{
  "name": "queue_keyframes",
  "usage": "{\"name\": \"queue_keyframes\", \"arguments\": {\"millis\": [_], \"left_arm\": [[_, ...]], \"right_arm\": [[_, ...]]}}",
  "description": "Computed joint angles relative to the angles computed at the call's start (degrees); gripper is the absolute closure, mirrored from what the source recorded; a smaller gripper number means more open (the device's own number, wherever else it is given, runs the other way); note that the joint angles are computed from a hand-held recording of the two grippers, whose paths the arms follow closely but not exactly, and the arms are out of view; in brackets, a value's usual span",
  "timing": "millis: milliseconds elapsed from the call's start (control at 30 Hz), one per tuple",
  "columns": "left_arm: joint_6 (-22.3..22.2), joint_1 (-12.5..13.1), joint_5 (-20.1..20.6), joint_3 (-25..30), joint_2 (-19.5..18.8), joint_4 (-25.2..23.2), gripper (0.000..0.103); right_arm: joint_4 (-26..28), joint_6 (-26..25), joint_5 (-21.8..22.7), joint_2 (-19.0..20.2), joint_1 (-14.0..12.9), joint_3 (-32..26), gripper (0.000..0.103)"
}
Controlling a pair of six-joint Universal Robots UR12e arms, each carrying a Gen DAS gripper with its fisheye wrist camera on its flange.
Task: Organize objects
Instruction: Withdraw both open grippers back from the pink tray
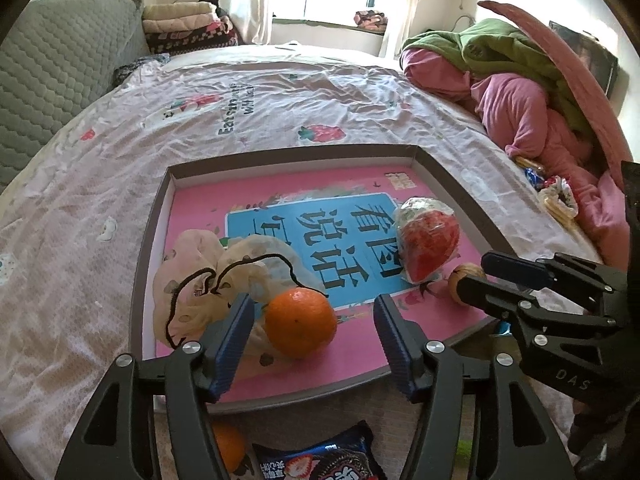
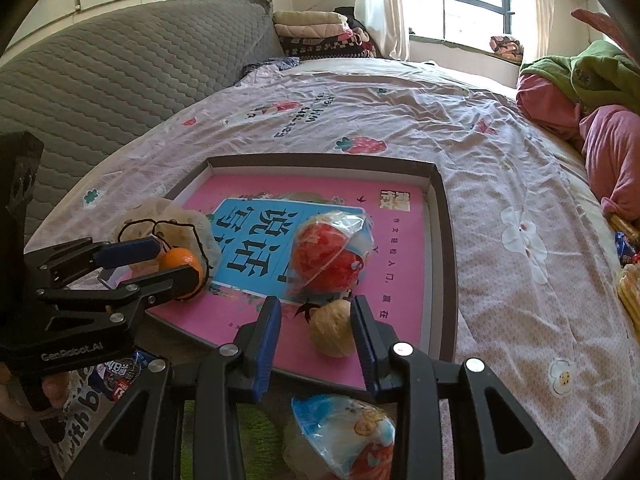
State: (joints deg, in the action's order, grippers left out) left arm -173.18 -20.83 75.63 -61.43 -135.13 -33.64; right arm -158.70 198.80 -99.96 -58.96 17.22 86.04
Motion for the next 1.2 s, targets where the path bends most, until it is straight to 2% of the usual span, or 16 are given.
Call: {"name": "queue_keyframes", "arguments": {"millis": [667,1033,1100,1200], "left_arm": [[-0.6,0.3,-1.2,-0.3,0.7,1.3,0.038],[-1.6,0.5,0.1,-0.9,1.4,3.4,0.037],[-1.6,0.5,0.2,-1.0,1.7,3.5,0.030],[-1.6,0.5,1.2,-1.7,2.2,5.0,0.029]], "right_arm": [[-0.1,0.6,-0.6,-0.3,-0.1,0.3,0.062],[-1.6,0.3,-0.7,-0.3,0.0,0.5,0.059],[-2.1,0.0,-0.5,-0.3,0.0,0.5,0.056],[-3.3,0.0,-0.4,-0.4,0.1,0.7,0.053]]}}
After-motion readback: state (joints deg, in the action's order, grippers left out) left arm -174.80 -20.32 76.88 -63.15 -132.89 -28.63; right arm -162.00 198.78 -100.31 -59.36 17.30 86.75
